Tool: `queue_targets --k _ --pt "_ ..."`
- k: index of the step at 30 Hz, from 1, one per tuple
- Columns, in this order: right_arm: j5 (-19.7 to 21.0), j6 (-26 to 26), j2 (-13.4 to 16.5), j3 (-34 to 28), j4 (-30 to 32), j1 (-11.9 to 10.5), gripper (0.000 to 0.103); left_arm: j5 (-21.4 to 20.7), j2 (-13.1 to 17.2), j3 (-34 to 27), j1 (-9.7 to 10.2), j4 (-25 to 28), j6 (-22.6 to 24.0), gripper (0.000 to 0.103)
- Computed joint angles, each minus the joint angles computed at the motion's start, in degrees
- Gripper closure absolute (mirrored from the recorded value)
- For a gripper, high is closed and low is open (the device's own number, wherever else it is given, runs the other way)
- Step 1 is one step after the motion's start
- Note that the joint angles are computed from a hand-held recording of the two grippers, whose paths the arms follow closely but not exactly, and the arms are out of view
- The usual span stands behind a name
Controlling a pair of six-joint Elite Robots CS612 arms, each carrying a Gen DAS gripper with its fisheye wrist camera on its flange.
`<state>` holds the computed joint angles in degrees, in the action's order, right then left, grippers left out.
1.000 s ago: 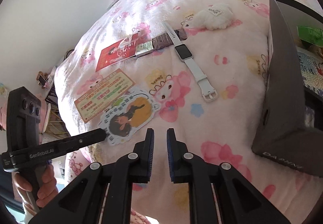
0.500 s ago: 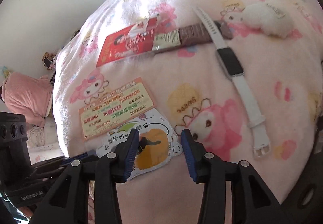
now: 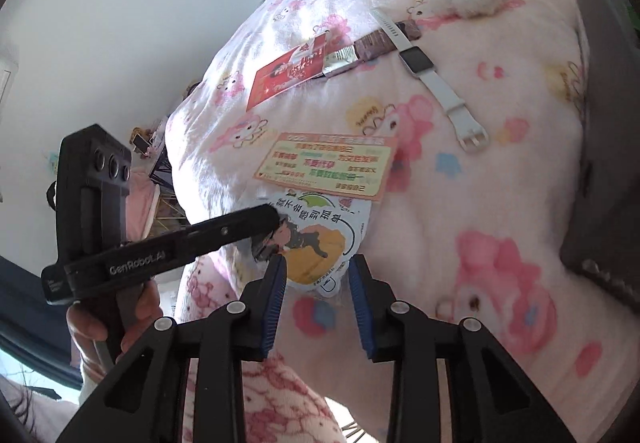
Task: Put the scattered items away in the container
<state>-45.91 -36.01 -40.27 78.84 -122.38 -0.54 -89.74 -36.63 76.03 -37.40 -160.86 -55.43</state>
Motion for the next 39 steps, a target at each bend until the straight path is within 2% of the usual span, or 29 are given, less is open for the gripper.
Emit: queue_targets --k 3,6,7,9,13,16,18,21,23,26,29,30,34,39 --pt "-1.5 0.8 -1.7 3.1 -2.4 -1.2 0.074 -2.8 1.3 -2.6 -0.62 1.2 2.5 0.078" --pt "-3.9 1.7 -2.2 4.2 -3.4 -1.9 0.074 -7.5 2.8 -5.5 -0.89 2.7 4.2 0.078" --pt "-4.0 2.1 -2.1 4.1 -2.9 -2.0 0.074 -7.3 3.0 -6.2 -1.17 4.0 5.0 0.078" --pt "-4.3 3.5 -2.0 4.0 -3.5 -2.3 0.074 -4.3 2.7 -6.6 -1.74 6.6 5.4 0.075" --pt "-2.5 4.2 -1.8 3.6 -4.6 -2.3 0.074 -2.3 1.3 -4.8 -1.27 6.7 2.6 0.072" --pt "-3.5 5.2 -1.1 2.6 -5.7 -1.5 0.074 -0.1 0.1 -3.2 -0.99 7.8 1.2 0.06" --pt "-3.3 5.9 -0.2 1.3 -4.1 -1.2 0.074 0.5 -0.5 -2.2 -0.84 7.8 0.5 0.056" --pt "-1.3 5.7 0.8 -0.3 -0.7 -0.7 0.074 3.3 -1.5 -0.8 -0.94 8.4 -0.5 0.056" --pt "-1.9 5.0 1.2 -1.0 0.5 -0.1 0.074 5.4 -1.9 -0.1 -0.95 8.1 -2.0 0.056" --pt "-2.7 6.0 1.8 -1.6 0.3 0.3 0.074 8.4 -1.9 0.3 -1.03 8.6 -3.3 0.058" --pt "-3.2 7.2 2.2 -1.9 -0.6 0.6 0.074 7.6 -0.9 -0.9 -0.95 9.6 -2.7 0.06" --pt "-3.2 7.3 1.9 -1.5 -1.5 0.6 0.074 7.4 -0.7 -1.3 -1.08 9.9 -1.9 0.065" --pt "-2.2 7.2 -0.4 1.4 -7.3 0.4 0.074 8.2 -0.9 -2.1 -1.93 9.3 0.9 0.074" --pt "0.5 9.7 -3.1 4.3 -14.8 -0.7 0.074 10.7 -2.4 -1.5 -3.0 5.5 2.9 0.085"
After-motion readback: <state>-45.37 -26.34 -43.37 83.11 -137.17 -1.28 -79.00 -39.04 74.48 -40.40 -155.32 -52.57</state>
